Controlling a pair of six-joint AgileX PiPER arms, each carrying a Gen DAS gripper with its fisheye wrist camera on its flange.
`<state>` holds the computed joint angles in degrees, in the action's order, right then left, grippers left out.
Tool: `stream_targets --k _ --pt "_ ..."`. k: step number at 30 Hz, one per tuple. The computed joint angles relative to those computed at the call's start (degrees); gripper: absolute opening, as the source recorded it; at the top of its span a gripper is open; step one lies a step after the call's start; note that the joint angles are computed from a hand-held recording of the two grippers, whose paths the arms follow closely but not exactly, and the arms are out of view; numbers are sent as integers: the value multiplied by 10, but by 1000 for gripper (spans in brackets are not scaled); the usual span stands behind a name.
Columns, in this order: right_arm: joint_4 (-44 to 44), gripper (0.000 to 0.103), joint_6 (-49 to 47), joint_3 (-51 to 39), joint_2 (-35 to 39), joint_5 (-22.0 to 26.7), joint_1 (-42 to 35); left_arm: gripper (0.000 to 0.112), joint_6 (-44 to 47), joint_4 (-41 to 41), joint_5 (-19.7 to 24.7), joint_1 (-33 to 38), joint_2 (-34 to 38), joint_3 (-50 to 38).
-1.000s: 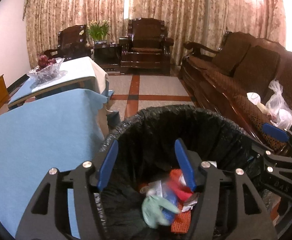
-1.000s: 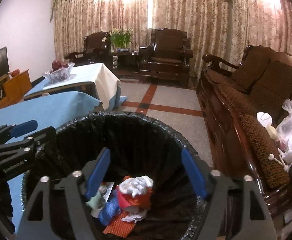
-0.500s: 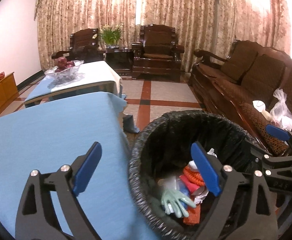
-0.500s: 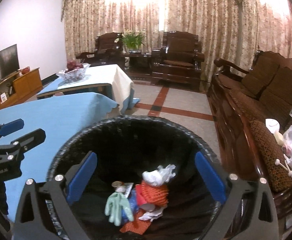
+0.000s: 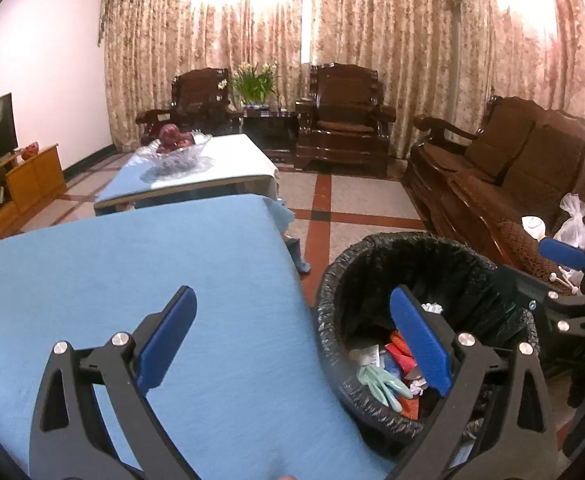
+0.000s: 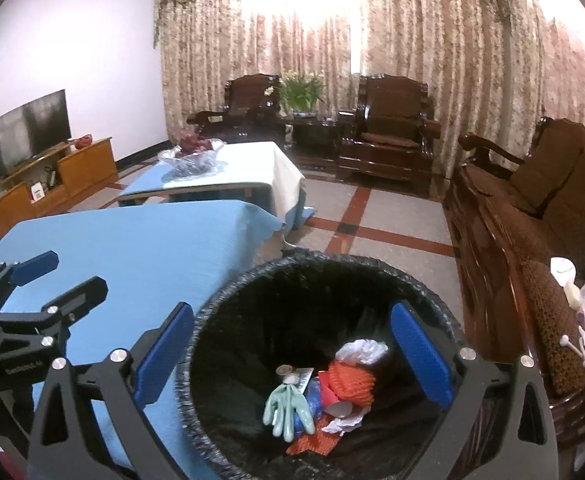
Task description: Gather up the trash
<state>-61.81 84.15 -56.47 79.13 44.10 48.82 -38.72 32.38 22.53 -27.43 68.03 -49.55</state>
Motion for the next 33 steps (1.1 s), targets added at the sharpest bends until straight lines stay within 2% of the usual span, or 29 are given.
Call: stream_targets --k 5,13,19,33 --pt "7 97 -10 -19 -19 48 50 95 20 -19 50 -9 -49 -2" --pt "4 97 -22 -50 -38 112 103 95 1 1 125 -46 -116 -13" --pt "2 97 -21 -59 -42 136 127 95 -49 52 182 -95 -151 -22" --pt "-19 97 -11 -62 -34 157 157 95 -64 68 221 -117 -181 -29"
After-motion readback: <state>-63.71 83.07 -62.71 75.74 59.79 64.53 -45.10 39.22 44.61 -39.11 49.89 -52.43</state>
